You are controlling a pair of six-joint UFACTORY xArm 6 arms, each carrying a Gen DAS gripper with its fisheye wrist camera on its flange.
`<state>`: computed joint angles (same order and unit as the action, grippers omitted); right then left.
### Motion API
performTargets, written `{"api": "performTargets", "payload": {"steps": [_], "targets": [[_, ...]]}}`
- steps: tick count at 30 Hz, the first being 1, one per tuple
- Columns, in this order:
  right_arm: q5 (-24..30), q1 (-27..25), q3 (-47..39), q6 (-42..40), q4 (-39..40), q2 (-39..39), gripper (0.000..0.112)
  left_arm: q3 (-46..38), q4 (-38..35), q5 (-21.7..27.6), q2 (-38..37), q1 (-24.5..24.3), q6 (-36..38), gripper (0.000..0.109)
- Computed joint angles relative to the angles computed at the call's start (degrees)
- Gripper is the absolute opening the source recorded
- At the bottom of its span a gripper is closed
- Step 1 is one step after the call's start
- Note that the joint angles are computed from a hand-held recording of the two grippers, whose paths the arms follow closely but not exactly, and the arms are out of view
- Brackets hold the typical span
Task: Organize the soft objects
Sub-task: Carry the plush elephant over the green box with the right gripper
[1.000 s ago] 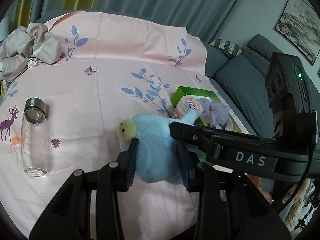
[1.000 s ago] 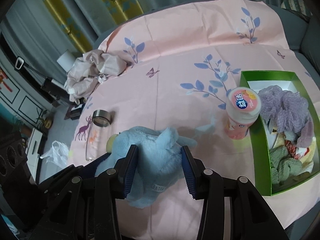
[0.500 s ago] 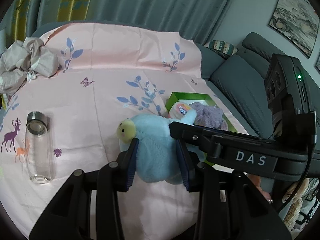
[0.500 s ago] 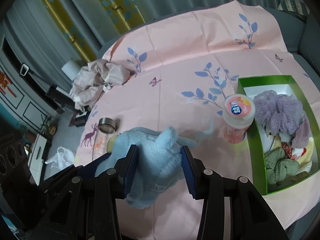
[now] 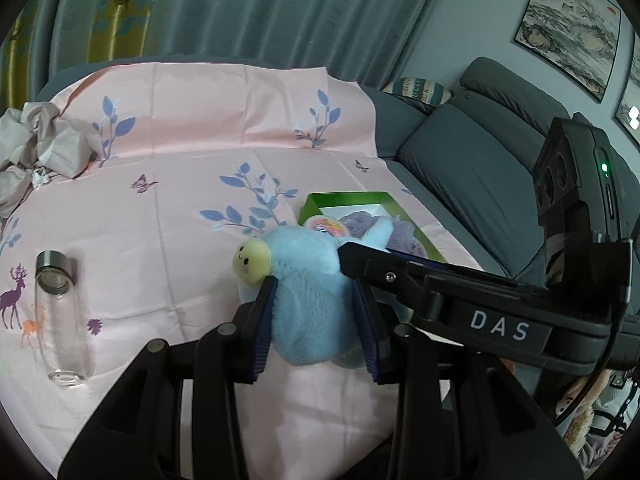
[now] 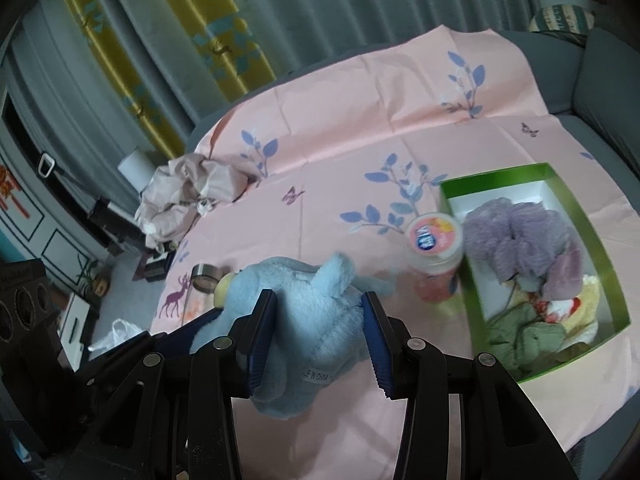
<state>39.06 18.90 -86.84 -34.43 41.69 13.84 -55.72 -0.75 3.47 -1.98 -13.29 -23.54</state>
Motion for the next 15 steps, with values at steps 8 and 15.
{"api": "performTargets", "payload": {"steps": [8,15], "targets": [[-1.0,-3.5,-0.9,-0.2,1.2,0.4,0.046,-9.0,-4.6,1.8,6.8,-3.2,6.0,0.034],[-1.5,-7.3,-4.6,2.1,1.9,3.7,0.046,-20.0,-8.0,5.4,15.1,-5.3,10.3,0.034]]}}
